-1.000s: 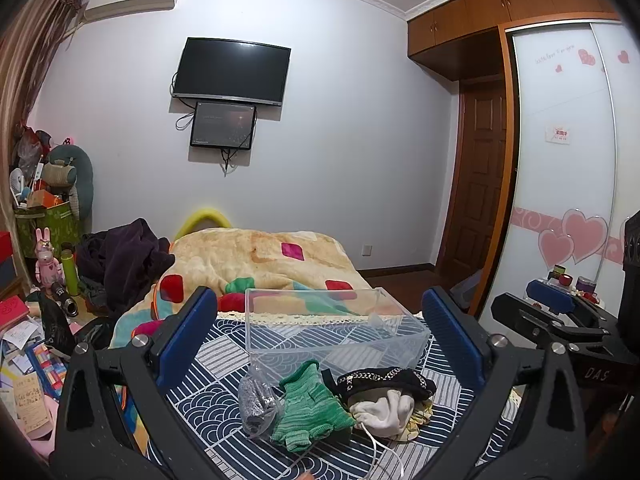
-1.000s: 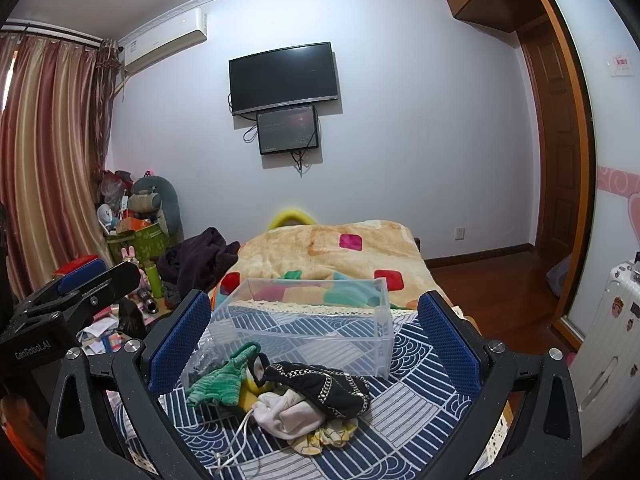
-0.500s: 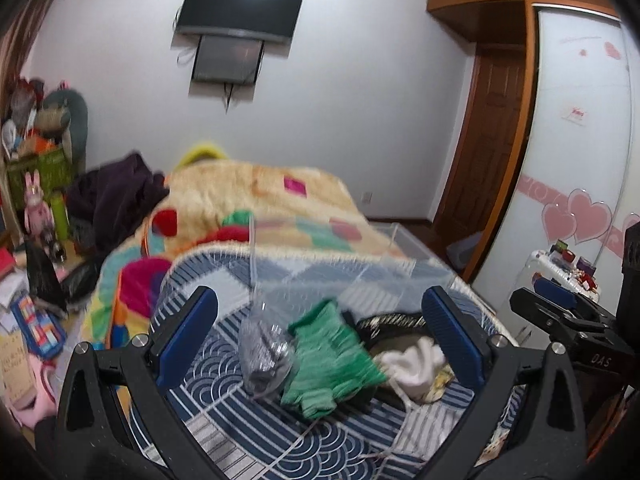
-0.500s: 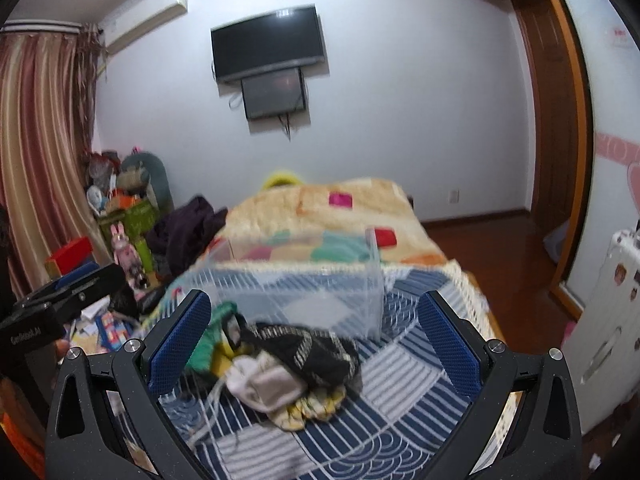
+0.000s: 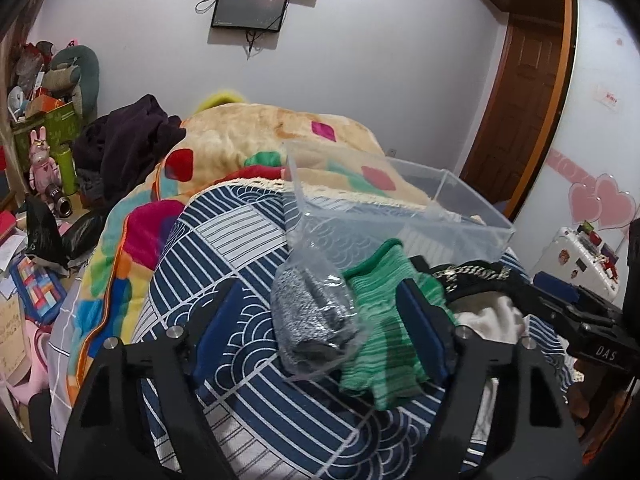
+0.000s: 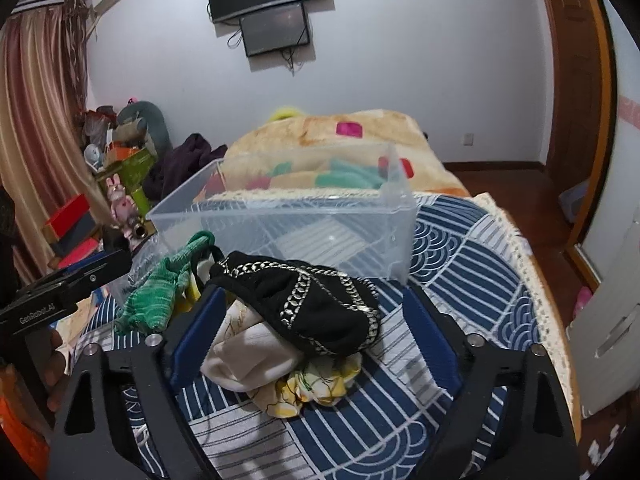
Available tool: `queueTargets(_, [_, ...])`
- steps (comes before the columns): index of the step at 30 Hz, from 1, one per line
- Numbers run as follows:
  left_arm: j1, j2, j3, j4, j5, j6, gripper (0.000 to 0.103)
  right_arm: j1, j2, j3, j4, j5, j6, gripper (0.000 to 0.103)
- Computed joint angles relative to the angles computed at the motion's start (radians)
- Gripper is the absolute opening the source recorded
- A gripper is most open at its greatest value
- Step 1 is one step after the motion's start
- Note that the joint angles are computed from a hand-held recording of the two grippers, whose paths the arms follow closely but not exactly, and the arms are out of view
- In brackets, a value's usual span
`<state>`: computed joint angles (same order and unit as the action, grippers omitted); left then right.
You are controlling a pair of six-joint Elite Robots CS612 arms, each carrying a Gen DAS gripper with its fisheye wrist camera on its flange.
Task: Organize soft objects
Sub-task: 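Grasp the clear bag with grey sock with left tool while right tool grasps black chain-trimmed cloth, then drop the clear bag into the box with left tool while right tool drops the black cloth in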
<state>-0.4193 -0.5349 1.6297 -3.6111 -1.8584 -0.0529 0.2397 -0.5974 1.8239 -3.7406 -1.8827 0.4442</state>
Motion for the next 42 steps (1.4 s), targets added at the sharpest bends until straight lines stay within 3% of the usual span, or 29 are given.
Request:
queueTargets(1, [0.0, 0.002, -0.003, 0.008, 0.005, -0.003, 0.071, -0.002, 0.0, -0.002, 0.006, 0.01, -0.002, 0.083])
queueTargets(3, [0.0, 0.008, -0.011, 0.018, 0.023, -0.018, 0.068, -0.004, 0.0, -0.009, 0.021, 0.02, -0.003, 0.065])
queueTargets(7, [0.002, 0.018, -0.021, 0.037, 0.039, -0.041, 0.065, -0.021, 0.001, -0.012, 0.027, 0.096, 0.01, 0.054])
queueTargets(10, [0.003, 0.023, -0.03, 0.07, 0.016, -0.017, 0.049, -0.029, 0.002, -0.01, 0.025, 0.115, 0.027, 0.045])
queueTargets(11, [0.005, 0.024, -0.034, 0.086, -0.007, -0.004, 0.038, -0.033, 0.002, -0.008, 0.027, 0.127, 0.037, 0.036])
queueTargets(12, [0.004, 0.025, -0.034, 0.095, -0.025, 0.008, 0.036, -0.035, 0.004, -0.009, 0.026, 0.135, 0.044, 0.032])
queueTargets(16, [-0.013, 0.021, -0.011, 0.048, 0.022, 0.06, 0.03, -0.041, 0.006, 0.003, -0.005, 0.159, 0.077, 0.021])
queueTargets(22, [-0.009, 0.007, 0.016, 0.006, 0.023, 0.06, 0.028, -0.033, -0.007, 0.036, -0.083, 0.112, 0.09, 0.019])
queueTargets(33, [-0.001, -0.029, 0.034, -0.101, -0.016, 0.058, 0.028, -0.019, -0.03, 0.048, -0.181, 0.045, 0.032, 0.018])
queueTargets(42, [-0.006, -0.018, -0.045, -0.074, -0.035, 0.057, 0.028, -0.029, -0.026, -0.007, -0.176, 0.018, -0.057, 0.018])
